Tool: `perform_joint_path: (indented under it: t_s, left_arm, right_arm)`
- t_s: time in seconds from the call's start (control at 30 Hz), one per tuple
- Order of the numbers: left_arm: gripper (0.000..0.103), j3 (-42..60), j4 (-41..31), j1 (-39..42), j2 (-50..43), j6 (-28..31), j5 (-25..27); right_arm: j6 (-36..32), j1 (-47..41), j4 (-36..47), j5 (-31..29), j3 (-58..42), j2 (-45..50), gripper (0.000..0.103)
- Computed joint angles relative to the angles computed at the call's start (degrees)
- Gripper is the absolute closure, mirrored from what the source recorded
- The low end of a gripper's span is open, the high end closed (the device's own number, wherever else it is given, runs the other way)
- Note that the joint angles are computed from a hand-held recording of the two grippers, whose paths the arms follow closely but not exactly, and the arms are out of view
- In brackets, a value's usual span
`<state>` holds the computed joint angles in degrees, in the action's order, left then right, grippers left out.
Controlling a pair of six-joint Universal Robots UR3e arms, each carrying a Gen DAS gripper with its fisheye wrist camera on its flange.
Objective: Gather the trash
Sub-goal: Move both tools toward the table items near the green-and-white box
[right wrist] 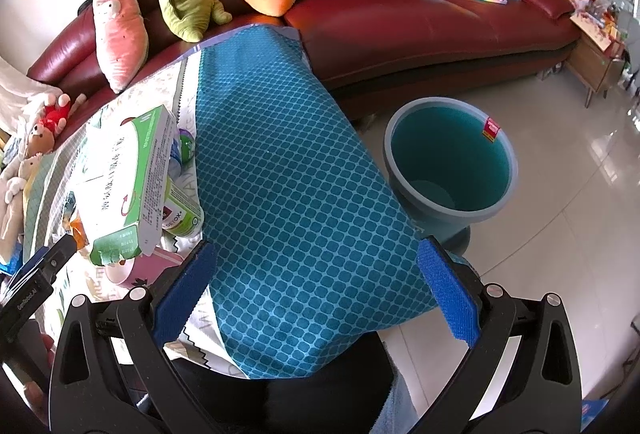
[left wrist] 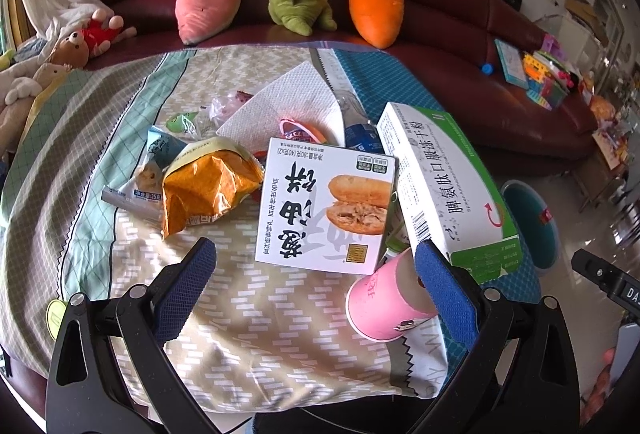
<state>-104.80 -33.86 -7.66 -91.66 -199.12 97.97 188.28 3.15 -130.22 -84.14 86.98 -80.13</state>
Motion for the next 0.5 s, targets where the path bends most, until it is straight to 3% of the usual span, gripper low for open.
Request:
perform_joint_path:
  t_s: [0.5]
  left_arm:
    - [0.003, -2.72, 1.88, 2.85, 0.71, 1.22, -2.03]
  right_arm:
    - [-0.02, 2.21, 2.33, -1.79, -4.42, 2.18, 0.006]
